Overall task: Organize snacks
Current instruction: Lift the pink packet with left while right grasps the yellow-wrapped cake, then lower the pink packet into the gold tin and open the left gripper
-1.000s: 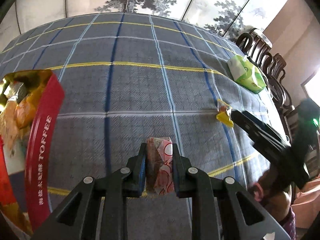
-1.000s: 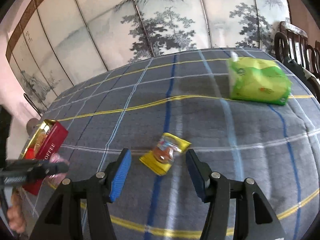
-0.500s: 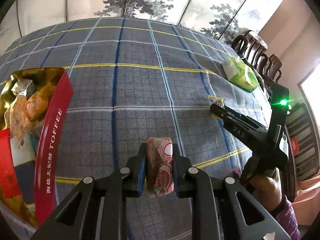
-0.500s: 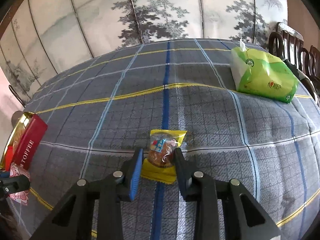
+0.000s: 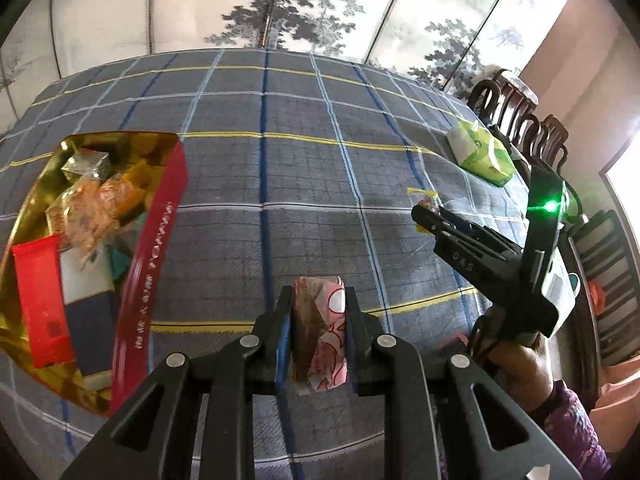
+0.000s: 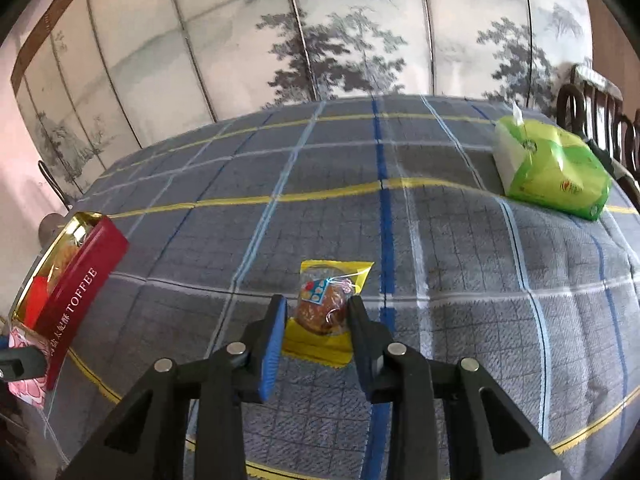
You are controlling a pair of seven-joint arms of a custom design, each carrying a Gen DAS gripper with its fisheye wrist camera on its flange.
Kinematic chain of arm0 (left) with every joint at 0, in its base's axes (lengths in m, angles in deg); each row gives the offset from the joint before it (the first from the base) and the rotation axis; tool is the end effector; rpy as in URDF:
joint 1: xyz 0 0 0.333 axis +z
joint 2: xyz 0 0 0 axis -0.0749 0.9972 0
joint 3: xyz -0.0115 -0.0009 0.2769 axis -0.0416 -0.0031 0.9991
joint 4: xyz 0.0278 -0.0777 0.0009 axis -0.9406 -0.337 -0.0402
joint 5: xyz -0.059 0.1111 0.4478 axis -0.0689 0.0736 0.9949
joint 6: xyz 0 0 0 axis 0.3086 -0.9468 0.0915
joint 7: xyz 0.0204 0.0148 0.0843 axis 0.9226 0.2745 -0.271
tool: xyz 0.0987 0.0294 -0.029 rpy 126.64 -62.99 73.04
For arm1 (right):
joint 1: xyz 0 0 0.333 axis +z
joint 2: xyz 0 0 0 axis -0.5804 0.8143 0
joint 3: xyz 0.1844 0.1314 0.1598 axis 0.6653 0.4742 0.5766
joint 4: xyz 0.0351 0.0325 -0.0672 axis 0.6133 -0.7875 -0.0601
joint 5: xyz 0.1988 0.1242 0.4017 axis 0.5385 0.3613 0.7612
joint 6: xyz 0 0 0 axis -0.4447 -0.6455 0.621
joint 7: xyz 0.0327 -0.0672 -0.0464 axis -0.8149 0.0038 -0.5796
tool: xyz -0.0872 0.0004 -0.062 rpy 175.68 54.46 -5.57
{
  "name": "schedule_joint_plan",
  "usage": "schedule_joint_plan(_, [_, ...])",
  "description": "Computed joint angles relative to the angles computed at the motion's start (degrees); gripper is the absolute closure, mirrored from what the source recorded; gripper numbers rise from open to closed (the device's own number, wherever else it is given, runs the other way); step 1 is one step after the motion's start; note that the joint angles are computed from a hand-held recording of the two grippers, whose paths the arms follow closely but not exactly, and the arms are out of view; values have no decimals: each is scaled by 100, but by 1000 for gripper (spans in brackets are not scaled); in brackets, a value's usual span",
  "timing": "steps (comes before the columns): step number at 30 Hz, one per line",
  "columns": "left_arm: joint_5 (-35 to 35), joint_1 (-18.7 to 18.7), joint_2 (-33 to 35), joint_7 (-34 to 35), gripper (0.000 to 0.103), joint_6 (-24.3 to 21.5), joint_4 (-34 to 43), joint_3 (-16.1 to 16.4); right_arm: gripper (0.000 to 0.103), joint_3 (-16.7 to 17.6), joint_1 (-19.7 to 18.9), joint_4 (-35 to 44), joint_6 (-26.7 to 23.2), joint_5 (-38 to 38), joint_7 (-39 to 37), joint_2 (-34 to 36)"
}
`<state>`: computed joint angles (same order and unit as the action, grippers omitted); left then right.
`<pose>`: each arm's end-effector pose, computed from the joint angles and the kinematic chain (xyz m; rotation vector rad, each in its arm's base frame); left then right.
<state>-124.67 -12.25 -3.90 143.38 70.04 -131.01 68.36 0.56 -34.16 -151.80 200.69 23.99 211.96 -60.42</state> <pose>0.5921 -0.1483 0.3920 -1.5621 2.5174 -0.8987 0.5579 0.1188 0.3258 -1.4657 1.9943 -0.6432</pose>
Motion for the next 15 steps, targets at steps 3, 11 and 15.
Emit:
schedule_joint_plan(3, [-36,13,-88,15,83,63,-75,24,72,-36,56,46,-71,179,-162,65])
schedule_joint_plan(11, [15,-32,-327,80,83,482,-359,135,72,-53,104,78,-214,219,-174,64])
schedule_joint_plan(15, [25,-41,-404,109,83,608,-461,216,72,-75,133,90,-266,255,-189,75])
